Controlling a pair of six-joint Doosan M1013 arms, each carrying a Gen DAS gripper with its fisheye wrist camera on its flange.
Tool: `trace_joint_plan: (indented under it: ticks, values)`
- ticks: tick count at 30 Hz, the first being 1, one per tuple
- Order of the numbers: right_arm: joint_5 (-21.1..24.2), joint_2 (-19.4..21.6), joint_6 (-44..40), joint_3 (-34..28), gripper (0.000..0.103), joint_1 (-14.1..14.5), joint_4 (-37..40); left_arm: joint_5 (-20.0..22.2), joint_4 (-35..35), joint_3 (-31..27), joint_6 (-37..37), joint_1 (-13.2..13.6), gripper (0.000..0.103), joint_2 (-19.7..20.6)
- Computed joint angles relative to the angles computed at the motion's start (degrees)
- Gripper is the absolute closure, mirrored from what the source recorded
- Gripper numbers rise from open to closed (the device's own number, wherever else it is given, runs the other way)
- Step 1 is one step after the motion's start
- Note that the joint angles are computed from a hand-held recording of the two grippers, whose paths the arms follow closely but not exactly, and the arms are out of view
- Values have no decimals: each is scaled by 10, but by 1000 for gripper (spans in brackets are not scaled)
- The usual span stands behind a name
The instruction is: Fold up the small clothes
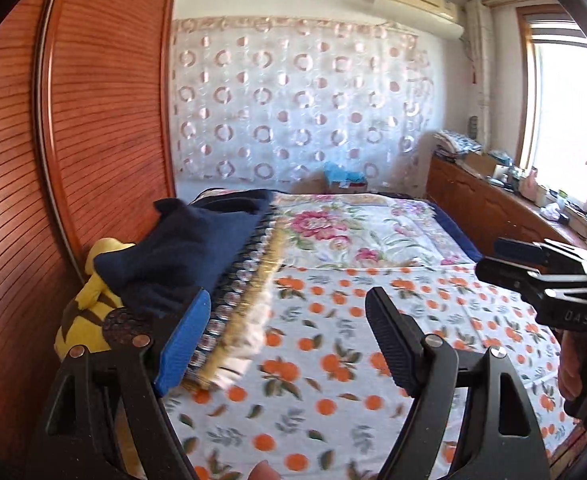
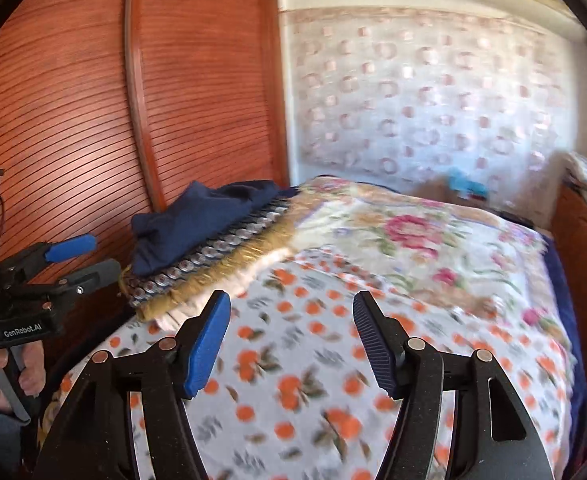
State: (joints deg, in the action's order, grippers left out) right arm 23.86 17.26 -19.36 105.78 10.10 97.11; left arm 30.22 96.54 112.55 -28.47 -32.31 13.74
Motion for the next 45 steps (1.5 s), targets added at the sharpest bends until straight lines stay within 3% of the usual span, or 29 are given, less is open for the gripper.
trace_joint_plan:
  ticks: [5, 9, 16, 25, 35, 45]
  values:
    - [-40, -53, -162, 76, 37, -10, 189, -2, 4, -2, -3, -30, 23, -1]
    - [-47, -88, -249, 120, 37, -20, 294, 13, -18, -8, 19, -54, 23, 0]
    - [-36, -134, -308, 171, 37, -35, 382, 20, -15, -10, 23, -86, 23, -4]
    - [-28, -151, -442, 208, 37, -16, 541, 36, -2, -11, 14, -103, 23, -9]
    - [-9, -146, -498, 222, 37, -11, 603, 40, -3, -12, 13, -107, 23, -8]
    - [-1, -144, -452, 219, 37, -32, 541, 39, 4, -10, 7, -106, 23, -8]
